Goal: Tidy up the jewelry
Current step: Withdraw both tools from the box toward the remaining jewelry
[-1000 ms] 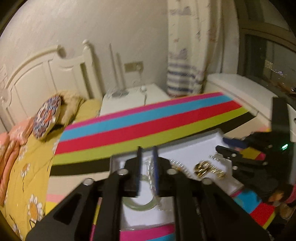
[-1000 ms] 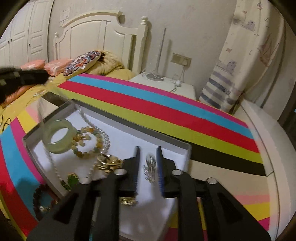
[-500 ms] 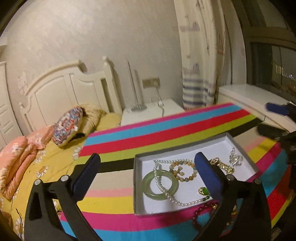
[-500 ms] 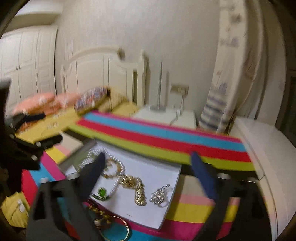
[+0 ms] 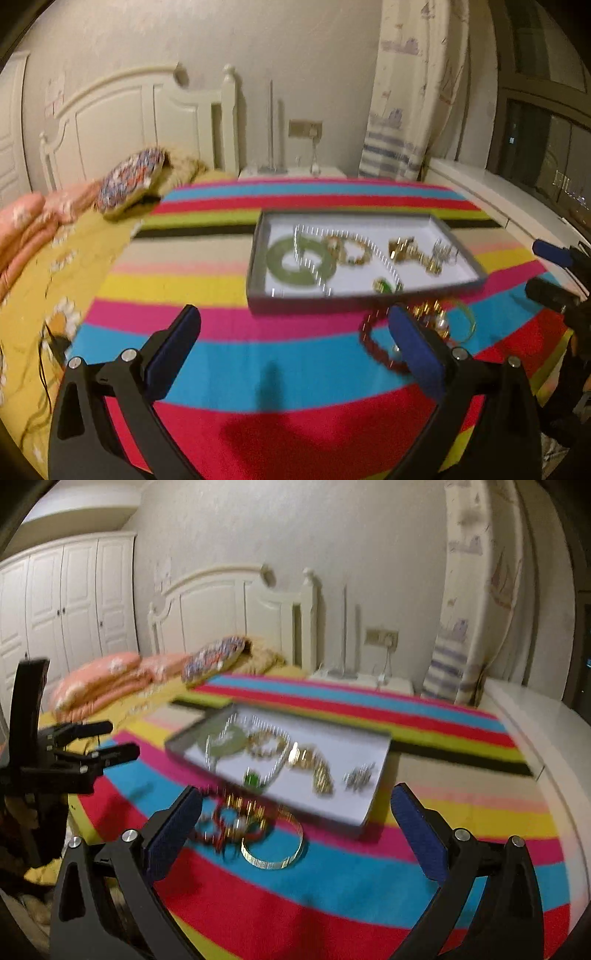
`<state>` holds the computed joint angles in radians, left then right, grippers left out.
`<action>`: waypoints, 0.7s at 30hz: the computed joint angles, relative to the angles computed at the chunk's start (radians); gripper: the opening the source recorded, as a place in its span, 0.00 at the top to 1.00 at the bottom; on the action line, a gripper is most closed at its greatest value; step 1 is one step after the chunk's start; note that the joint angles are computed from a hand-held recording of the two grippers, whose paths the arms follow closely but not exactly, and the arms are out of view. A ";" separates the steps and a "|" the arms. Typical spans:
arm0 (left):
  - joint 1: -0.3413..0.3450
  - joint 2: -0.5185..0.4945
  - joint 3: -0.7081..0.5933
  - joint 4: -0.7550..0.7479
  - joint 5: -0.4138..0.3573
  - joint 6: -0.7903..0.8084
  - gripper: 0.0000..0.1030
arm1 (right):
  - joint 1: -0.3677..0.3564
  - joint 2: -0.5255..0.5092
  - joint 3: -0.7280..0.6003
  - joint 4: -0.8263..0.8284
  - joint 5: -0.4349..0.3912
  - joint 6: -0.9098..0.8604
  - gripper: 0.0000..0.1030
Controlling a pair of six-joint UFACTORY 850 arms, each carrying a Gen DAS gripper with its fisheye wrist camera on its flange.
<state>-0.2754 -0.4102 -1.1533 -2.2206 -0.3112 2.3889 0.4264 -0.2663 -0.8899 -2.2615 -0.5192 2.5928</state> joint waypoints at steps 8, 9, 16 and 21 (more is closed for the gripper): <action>-0.009 -0.017 0.040 -0.027 -0.009 0.058 0.02 | -0.022 -0.089 -0.080 0.169 0.160 -0.096 0.44; -0.012 -0.018 0.043 -0.036 -0.010 0.073 0.02 | -0.025 -0.095 -0.083 0.178 0.171 -0.095 0.47; -0.005 -0.021 0.042 0.083 -0.040 -0.024 0.02 | -0.055 -0.136 -0.131 0.307 0.255 -0.183 0.62; -0.001 -0.027 0.033 0.196 -0.057 -0.130 0.08 | -0.046 -0.158 -0.164 0.447 0.233 -0.344 0.64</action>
